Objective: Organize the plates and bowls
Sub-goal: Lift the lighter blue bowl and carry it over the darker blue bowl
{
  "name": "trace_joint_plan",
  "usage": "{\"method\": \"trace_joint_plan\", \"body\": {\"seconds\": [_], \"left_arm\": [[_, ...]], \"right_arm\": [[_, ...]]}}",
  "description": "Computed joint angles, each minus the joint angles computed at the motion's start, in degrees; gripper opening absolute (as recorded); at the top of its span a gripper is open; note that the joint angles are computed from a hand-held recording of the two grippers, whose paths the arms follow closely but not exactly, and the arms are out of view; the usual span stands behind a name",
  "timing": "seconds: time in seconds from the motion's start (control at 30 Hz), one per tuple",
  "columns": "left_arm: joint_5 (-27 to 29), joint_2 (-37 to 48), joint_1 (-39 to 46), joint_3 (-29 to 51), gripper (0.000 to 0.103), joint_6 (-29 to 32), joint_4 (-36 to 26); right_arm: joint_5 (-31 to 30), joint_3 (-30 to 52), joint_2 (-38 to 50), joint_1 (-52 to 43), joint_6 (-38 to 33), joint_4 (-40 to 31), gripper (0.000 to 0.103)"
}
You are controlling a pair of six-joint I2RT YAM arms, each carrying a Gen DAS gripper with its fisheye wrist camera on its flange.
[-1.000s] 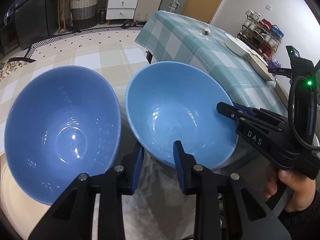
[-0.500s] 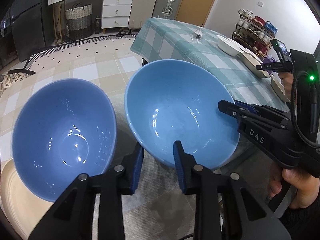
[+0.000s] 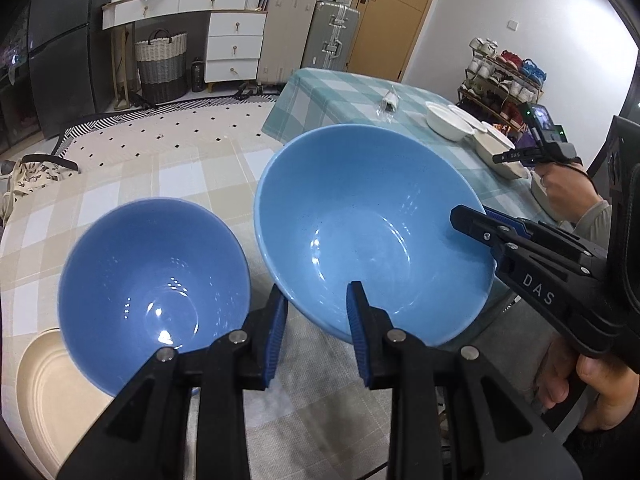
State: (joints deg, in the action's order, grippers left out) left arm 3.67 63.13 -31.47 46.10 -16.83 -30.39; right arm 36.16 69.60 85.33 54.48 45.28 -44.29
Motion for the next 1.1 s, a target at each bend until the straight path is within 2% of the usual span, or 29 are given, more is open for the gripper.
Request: {"method": "trace_joint_plan", "body": {"seconds": [0.4,0.7,1.1], "left_arm": [[-0.06,-6.35,3.04,1.17,0.028,1.7,-3.95],[4.07,-11.4,11.35,1.29,0.028,5.42,-6.98],[10.41,-14.13,24.5,0.55,0.028,12.37,-9.8]], "right_arm": [[5.28,5.93,0.78,4.85,0.83,-1.64,0.016],[7.9,12.61,4.73,8.45,0.02,-1.35,0.016],[6.67,20.42,12.14,10.42,-1.81,0.54,0.016]]}}
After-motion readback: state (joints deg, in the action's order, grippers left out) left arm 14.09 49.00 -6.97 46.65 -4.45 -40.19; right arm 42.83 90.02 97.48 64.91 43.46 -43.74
